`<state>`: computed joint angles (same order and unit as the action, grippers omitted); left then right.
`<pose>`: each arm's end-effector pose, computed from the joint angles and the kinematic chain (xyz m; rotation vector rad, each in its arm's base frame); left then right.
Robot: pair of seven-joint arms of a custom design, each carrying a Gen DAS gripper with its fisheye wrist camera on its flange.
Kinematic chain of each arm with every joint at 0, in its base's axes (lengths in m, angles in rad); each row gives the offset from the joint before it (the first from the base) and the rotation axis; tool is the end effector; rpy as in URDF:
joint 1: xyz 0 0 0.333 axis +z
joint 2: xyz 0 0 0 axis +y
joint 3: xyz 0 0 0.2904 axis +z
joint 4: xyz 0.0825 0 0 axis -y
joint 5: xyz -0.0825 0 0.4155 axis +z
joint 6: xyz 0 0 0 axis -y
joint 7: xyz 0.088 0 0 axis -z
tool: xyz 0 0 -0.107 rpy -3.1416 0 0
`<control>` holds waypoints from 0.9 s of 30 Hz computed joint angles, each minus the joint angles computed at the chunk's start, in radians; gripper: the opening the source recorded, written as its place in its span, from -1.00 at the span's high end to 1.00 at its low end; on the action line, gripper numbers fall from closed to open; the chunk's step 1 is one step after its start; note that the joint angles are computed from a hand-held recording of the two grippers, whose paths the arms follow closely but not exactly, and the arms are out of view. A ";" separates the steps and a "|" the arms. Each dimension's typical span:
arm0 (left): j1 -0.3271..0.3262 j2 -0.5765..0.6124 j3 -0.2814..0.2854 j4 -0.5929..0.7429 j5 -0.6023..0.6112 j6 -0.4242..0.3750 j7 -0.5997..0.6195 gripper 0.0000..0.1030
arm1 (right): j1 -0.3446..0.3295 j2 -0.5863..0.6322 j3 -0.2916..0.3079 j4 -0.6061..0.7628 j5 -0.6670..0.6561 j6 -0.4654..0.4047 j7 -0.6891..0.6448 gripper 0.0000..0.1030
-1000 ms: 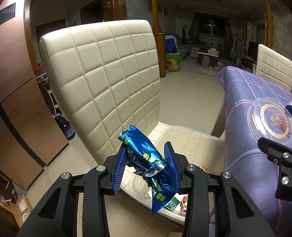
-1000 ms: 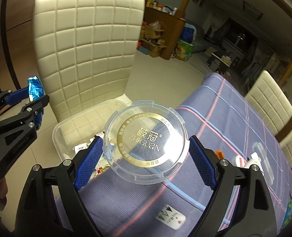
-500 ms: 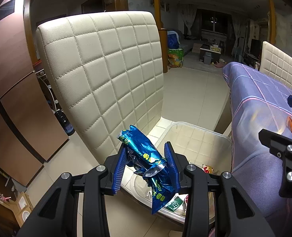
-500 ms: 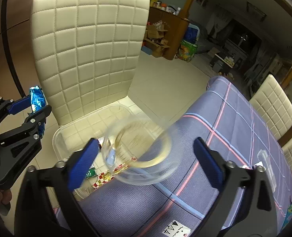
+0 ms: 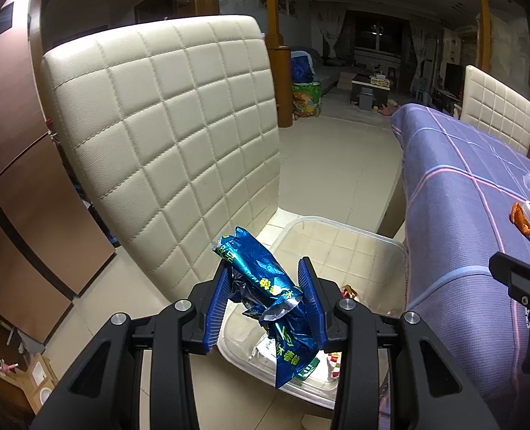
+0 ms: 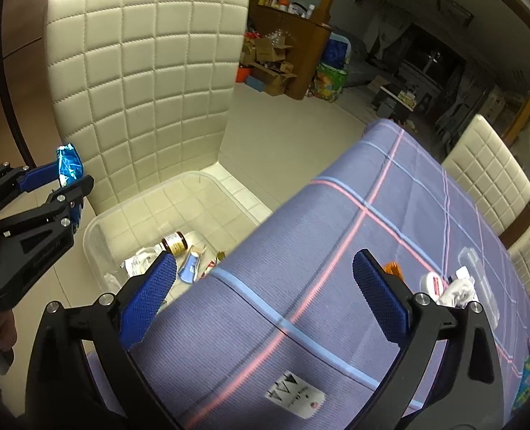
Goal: Collect trash
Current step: 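Open right tool to drop the lid while left tool drops the wrapper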
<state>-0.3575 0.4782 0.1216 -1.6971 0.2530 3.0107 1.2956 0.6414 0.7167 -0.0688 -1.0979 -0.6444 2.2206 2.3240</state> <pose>0.7047 -0.2010 0.3773 -1.5141 1.9204 -0.8087 0.6740 0.4325 0.4219 -2.0200 1.7560 -0.9354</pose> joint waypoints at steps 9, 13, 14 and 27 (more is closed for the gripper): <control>0.042 0.034 -0.083 0.060 -0.056 -0.039 0.076 0.26 | -0.031 -0.095 0.013 -0.145 0.000 0.013 0.070 -0.89; 0.040 0.048 -0.092 0.081 -0.071 -0.048 0.097 0.23 | -0.054 -0.119 0.030 -0.182 0.017 0.025 0.081 -0.89; 0.040 0.050 -0.095 0.083 -0.075 -0.049 0.103 0.23 | -0.063 -0.124 0.037 -0.191 0.029 0.030 0.082 -0.89; 0.040 0.093 -0.119 0.162 -0.100 -0.135 0.131 -0.11 | -0.092 -0.173 0.041 -0.275 0.028 0.043 0.145 -0.89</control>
<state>-0.3171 0.5715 0.0029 -1.5350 0.1527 2.8755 1.4262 0.5497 0.5437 -0.0283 -1.3733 -0.6167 2.2638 2.4692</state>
